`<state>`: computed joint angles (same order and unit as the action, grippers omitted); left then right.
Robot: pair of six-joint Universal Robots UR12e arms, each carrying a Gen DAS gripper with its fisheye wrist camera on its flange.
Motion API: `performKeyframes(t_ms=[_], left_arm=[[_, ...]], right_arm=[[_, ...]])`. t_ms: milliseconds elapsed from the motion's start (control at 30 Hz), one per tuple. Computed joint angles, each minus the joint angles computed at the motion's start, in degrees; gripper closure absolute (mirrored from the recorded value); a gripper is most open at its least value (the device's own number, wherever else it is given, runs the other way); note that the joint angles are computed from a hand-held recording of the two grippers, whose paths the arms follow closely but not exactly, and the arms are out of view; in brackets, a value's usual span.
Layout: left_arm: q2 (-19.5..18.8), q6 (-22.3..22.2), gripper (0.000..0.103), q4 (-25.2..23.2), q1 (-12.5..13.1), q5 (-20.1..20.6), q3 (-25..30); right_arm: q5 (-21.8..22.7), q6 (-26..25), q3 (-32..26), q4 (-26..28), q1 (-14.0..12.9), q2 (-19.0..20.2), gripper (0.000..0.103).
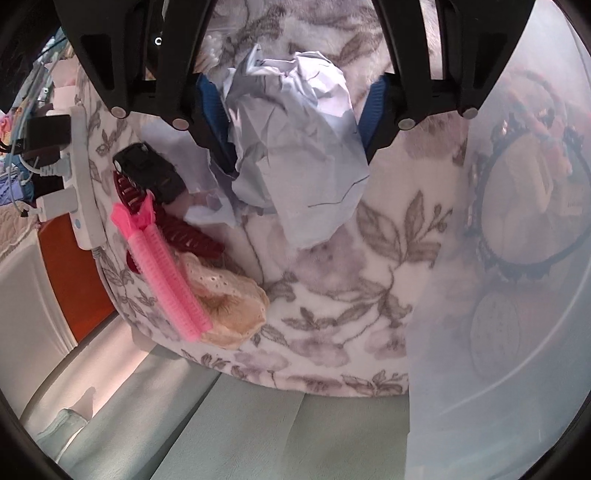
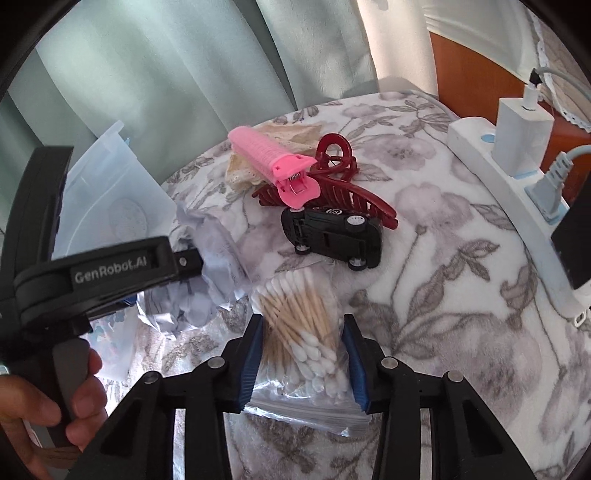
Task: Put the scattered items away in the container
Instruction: 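Lift the paper and swab bag in both tools toward the container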
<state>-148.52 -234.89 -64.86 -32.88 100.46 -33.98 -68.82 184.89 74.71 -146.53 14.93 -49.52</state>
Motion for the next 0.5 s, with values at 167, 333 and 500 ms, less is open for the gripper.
performKeyframes(t_ms=[167, 333, 500], left_arm=[[0.09, 1.30, 0.043, -0.71, -0.43, -1.28, -0.04], [0.72, 0.38, 0.046, -1.14, -0.87, -2.37, -1.06], [1.41, -0.31, 0.046, -3.09, -1.34, -1.60, -1.54]], right_arm=[[1.51, 2.11, 1.31, 0.96, -0.61, -1.00, 0.059], [1.73, 3.36, 2.81, 1.01, -1.04, -2.18, 0.060], [1.47, 4.06, 4.03, 0.95, -1.28, -3.22, 0.060]])
